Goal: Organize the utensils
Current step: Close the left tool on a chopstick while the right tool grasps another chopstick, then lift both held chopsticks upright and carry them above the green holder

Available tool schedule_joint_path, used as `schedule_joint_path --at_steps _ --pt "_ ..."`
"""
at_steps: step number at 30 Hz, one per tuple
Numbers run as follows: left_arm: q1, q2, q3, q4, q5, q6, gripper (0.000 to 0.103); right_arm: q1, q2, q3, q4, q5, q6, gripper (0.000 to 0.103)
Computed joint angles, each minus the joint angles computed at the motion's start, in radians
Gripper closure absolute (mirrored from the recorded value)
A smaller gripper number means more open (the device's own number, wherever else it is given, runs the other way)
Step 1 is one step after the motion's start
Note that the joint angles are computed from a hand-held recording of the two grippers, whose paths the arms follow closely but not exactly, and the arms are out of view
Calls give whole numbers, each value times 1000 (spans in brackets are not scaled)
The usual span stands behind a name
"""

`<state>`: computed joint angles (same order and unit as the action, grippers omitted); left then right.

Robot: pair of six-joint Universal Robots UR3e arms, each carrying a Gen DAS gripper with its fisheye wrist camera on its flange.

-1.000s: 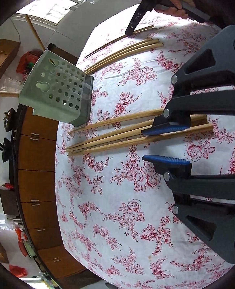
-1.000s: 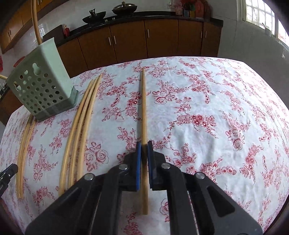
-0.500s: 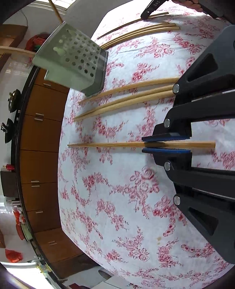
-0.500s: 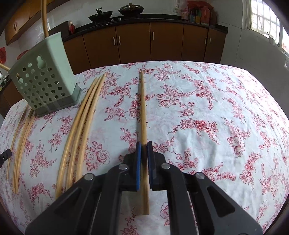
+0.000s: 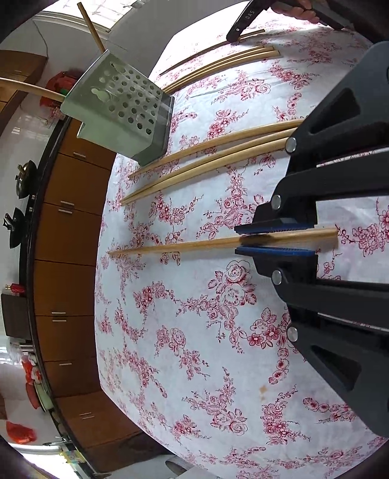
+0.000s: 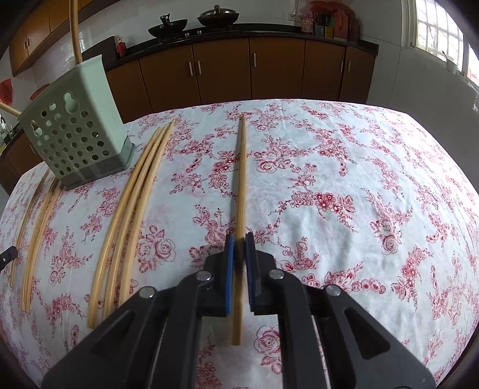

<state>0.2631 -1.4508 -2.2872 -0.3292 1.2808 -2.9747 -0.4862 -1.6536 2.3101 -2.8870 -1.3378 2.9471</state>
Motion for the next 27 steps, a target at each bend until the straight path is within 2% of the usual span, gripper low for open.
schedule_joint_path --at_steps 15,24,27 --pt "-33 -22 19 14 54 -13 93 -1 -34 19 16 -6 -4 93" --pt "-29 19 -12 6 63 -23 95 -24 -73 55 24 15 -20 95" --pt "-25 45 -8 -37 70 -23 95 -51 -117 73 43 42 -29 95"
